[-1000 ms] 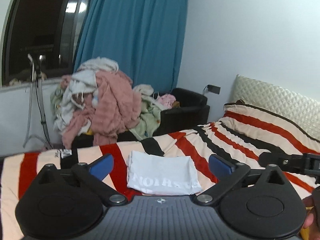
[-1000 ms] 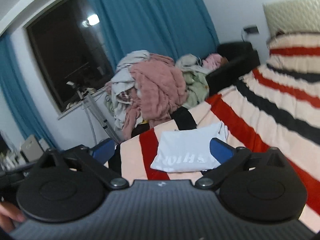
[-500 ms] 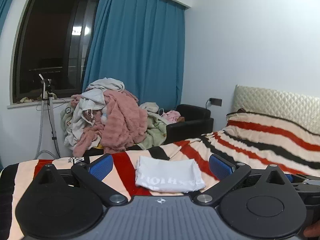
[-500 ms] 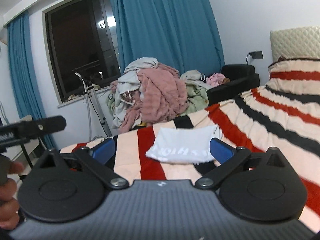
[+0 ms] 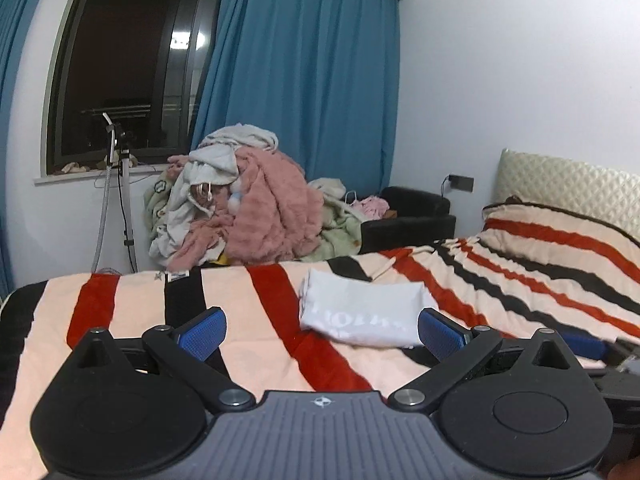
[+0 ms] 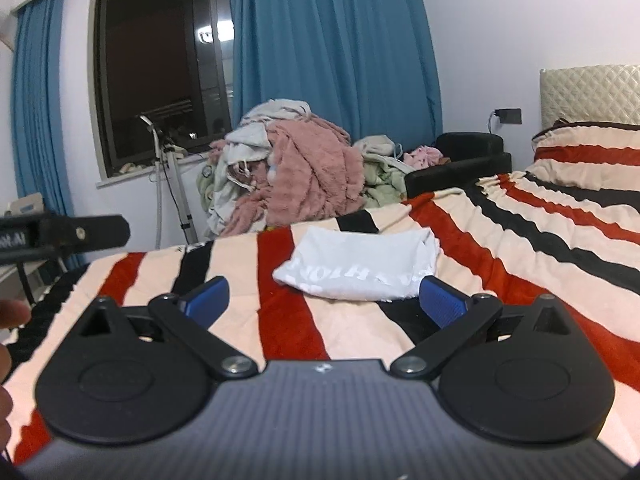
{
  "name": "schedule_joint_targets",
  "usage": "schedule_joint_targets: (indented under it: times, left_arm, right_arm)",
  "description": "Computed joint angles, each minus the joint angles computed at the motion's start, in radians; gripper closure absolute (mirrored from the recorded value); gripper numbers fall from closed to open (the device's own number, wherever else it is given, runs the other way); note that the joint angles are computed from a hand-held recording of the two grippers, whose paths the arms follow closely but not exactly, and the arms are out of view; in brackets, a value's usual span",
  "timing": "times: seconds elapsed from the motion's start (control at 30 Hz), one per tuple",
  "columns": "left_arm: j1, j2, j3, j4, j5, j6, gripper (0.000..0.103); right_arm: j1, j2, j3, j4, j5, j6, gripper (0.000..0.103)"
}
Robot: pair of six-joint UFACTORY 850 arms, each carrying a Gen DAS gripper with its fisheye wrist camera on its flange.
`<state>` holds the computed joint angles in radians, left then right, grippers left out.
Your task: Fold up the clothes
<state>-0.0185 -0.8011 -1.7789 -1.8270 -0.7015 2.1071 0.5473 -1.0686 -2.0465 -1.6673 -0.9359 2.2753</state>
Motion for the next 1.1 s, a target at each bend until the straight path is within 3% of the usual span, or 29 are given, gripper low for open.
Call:
schedule_joint_targets:
  times: [0.33,1.1]
  left_arm:
    - [-0.012,-0.046,-0.032,-0.025,0.044,0.018,0.0]
    - [-0.029,-0.027,0.004,-0.042,0.062,0.056,0.0]
  right_arm:
    - [0.002,-0.049,-0.076,0.071,-0.043,-0.092,0.0]
    - [0.0,-0.056,-0.093,0.121,-0.024,-0.131,0.0]
